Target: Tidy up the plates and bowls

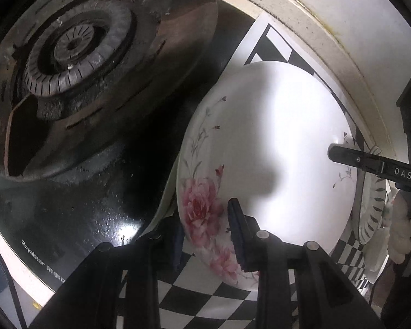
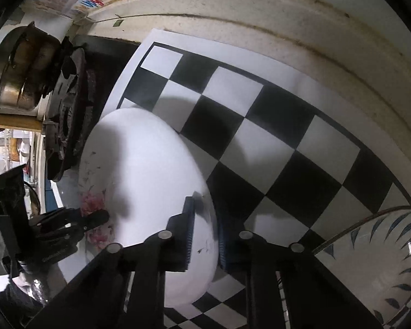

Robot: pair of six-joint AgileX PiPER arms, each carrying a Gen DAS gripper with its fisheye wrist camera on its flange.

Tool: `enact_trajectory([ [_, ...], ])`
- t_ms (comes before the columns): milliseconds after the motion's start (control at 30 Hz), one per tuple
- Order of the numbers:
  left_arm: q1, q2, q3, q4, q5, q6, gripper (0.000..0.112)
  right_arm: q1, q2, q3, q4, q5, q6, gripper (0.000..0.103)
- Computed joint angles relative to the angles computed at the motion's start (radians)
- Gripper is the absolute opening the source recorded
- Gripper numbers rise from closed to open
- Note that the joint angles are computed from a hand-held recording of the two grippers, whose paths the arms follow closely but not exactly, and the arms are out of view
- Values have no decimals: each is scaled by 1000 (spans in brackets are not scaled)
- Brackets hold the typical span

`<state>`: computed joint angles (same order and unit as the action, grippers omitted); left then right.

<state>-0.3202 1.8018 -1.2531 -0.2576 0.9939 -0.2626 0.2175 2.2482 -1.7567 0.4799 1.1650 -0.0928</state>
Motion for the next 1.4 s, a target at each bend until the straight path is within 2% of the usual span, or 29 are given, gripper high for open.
enact_trajectory([
  [167,-14,-1,-4,22,-7,7,27,-8,-38,74,18,-54,-26,15],
  [333,-24,-28,11,26,-14,-8,27,-11,-87,141,17,-72,-46,15],
  [767,-37,-125,-41,42,71,23,27,-58,-299,382,82,-151,-88,14],
  [1067,-116,-183,-111,66,150,21,27,-131,-574,621,102,-179,-94,14],
  [1400,-308,-235,-73,85,149,-52,27,-321,-970,926,84,-87,-123,14],
])
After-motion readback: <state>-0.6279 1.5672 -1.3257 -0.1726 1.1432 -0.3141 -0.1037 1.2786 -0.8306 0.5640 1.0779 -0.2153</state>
